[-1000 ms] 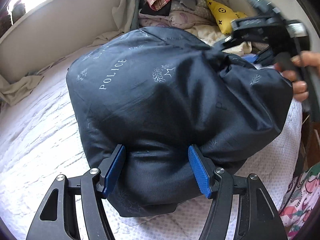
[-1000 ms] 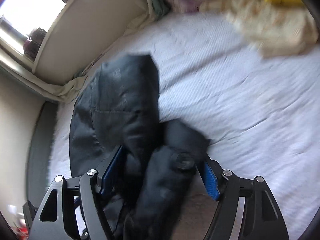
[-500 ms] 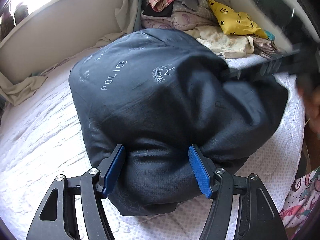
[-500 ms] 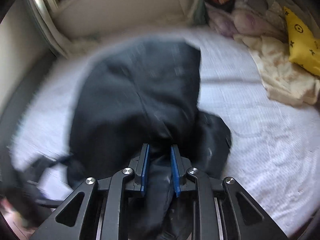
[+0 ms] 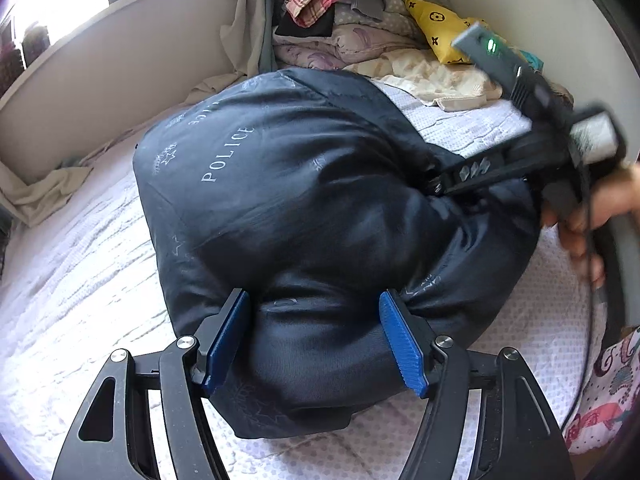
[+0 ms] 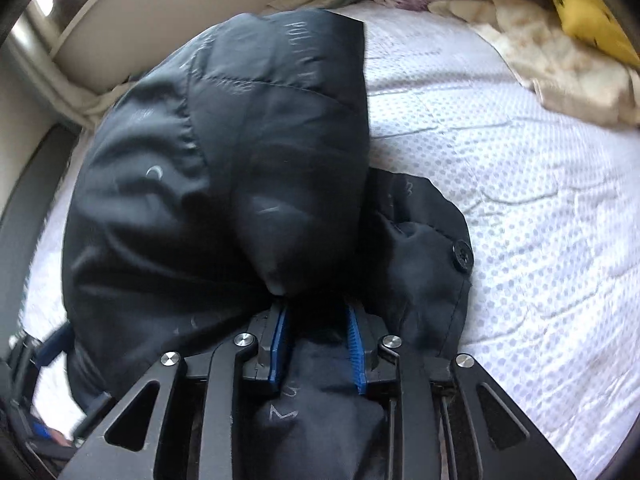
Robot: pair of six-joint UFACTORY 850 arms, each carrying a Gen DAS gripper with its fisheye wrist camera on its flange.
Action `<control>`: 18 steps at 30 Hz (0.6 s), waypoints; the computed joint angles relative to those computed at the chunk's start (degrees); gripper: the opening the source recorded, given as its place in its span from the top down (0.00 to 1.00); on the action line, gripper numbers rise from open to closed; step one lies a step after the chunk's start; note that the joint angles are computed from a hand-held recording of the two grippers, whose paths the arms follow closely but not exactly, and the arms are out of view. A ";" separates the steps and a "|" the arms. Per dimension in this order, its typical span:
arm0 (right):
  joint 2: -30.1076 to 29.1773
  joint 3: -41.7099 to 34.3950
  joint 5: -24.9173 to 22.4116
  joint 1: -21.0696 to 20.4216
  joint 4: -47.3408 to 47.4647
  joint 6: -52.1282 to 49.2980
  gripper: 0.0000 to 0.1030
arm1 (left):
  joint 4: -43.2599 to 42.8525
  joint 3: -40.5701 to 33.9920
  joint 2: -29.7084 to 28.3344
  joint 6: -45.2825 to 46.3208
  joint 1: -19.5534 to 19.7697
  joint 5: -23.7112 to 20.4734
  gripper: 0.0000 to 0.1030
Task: Fold large clothes
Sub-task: 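Press the coat bundle with the left tool while the right tool releases it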
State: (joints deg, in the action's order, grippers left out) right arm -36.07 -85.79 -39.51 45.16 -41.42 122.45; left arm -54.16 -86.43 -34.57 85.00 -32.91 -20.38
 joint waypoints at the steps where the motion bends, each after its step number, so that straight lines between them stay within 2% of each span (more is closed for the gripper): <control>1: 0.78 0.13 -0.04 -0.10 1.85 -1.02 0.68 | -0.03 0.10 0.07 0.00 0.06 0.03 0.31; 4: 3.41 0.47 -2.07 0.82 1.27 1.04 0.60 | 0.22 0.08 0.06 -0.47 0.14 0.00 0.31; 7: 3.95 -2.67 -11.26 3.24 -4.14 4.86 0.52 | 0.85 -0.25 -0.12 -1.28 0.28 -0.43 0.31; 9: 2.98 -6.68 -16.87 4.12 -6.57 2.61 0.51 | 1.72 -0.63 -0.27 -2.17 0.15 -0.53 0.31; 10: 2.41 -8.45 -18.07 4.13 -7.02 0.90 0.51 | 1.85 -0.70 -0.29 -2.35 0.16 -0.63 0.31; 12: 0.60 -13.27 -18.29 3.13 -7.38 -5.12 0.51 | 2.39 -0.93 -0.32 -3.04 0.08 -0.77 0.31; 14: -1.73 -18.31 -15.97 1.21 -5.88 -11.39 0.51 | 2.53 -0.98 -0.29 -3.23 0.12 -0.89 0.31; 16: -5.94 -25.46 -14.59 -0.88 -1.38 -20.34 0.51 | 2.41 -0.95 -0.28 -3.08 0.13 -0.81 0.31; 18: -10.85 -33.22 -15.37 -2.91 3.51 -27.80 0.51 | 1.84 -0.67 -0.14 -2.38 0.10 -0.52 0.31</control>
